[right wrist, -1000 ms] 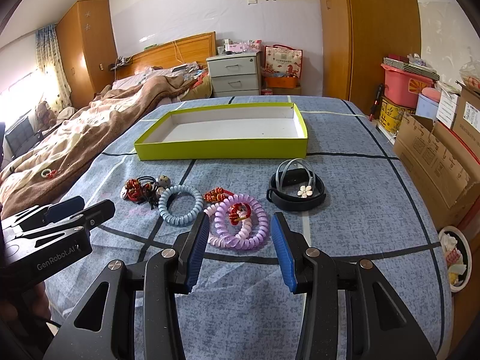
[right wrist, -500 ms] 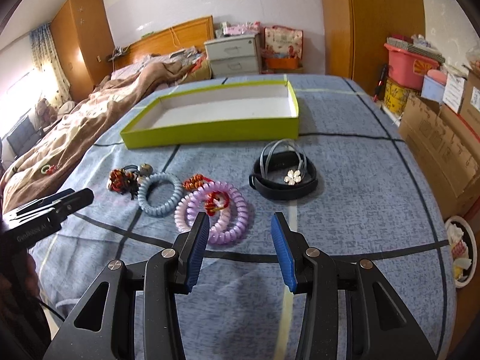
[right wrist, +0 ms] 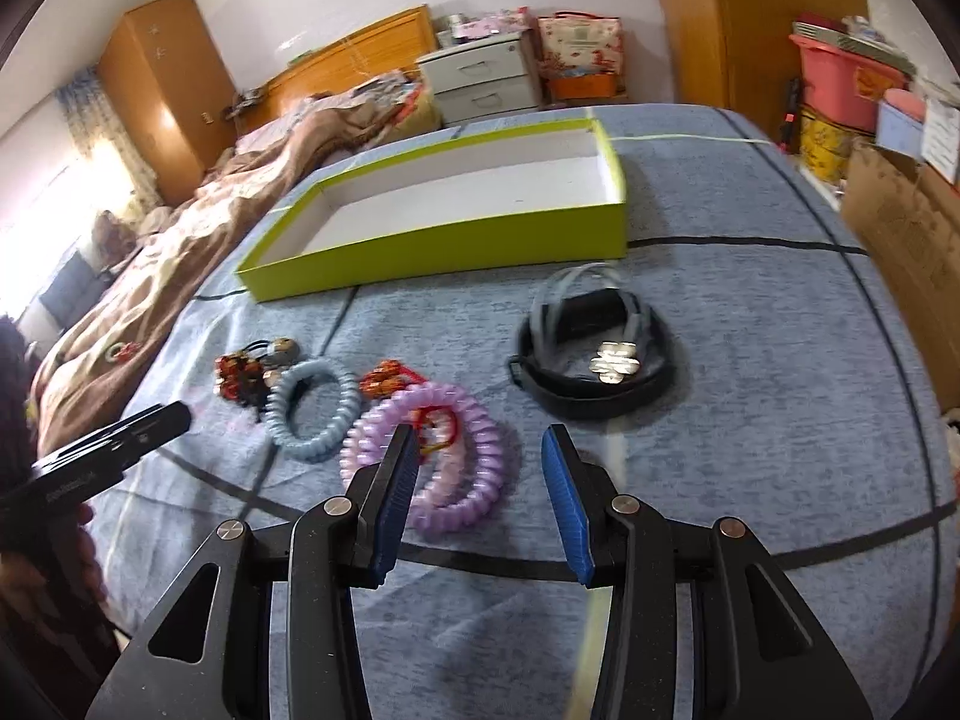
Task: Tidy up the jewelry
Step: 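Lower the right gripper onto the lavender coil hair tie and close, then lower the left gripper onto the red beaded knot ornament and close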
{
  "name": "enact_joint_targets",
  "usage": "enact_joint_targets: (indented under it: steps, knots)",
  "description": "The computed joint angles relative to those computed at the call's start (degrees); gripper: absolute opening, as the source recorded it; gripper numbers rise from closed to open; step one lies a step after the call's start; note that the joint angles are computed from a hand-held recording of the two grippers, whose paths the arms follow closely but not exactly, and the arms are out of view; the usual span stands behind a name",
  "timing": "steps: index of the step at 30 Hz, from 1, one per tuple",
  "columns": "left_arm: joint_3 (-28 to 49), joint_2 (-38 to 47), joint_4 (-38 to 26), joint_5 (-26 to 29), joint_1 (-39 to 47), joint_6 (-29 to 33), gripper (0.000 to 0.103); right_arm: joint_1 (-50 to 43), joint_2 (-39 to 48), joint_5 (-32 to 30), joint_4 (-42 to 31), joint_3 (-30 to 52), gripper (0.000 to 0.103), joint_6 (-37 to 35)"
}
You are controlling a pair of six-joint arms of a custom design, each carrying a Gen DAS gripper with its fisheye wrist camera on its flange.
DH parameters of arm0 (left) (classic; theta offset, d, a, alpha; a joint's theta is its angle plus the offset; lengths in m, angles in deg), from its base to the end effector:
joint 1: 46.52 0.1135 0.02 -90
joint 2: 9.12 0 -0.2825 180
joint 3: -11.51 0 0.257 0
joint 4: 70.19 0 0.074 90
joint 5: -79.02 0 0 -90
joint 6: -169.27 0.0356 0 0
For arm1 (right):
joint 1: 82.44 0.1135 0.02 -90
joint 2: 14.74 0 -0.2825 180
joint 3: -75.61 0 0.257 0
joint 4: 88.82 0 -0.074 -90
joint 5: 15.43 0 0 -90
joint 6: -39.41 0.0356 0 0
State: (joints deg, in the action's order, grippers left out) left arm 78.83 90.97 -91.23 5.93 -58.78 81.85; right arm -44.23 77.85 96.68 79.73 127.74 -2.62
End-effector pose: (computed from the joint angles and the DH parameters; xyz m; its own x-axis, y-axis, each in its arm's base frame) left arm 0.3392 -0.0843 0.1653 -0.7712 0.2116 -0.6004 0.4061 0.8898 -0.2079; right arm 0.2395 0.1715 0.1447 -0.7042 0.3215 -0.6331 0.1978 0.9452 0.2599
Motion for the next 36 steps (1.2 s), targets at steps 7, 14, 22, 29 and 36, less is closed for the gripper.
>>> enact_joint_targets:
  steps: [7,14,22,29,36]
  knots:
    - [1.28,1.15,-0.69,0.26,0.12,0.3,0.061,-0.48,1.05,-1.48,0.31,0.58,0.032,-1.25]
    - [2.53,2.04,-1.51,0.59,0.34,0.59,0.061,-0.12,0.1,-1.04,1.04,-0.07,0.01,-1.4]
    - [4.8,3.93,-3.09,0.5,0.17,2.8,0.061,-0.5,-4.06,-0.28,2.47,-2.65,0.01,-1.01]
    - [8.28,7.0,-3.62,-3.01,-1.31,5.57,0.061,-1.06,-7.81,1.2,1.68,-4.55,0.01,0.58]
    - [9.33,6.88,-2.84,-1.27,-2.28,6.15,0.061,-2.05,-8.0,0.13,1.72,-4.71,0.01,0.57]
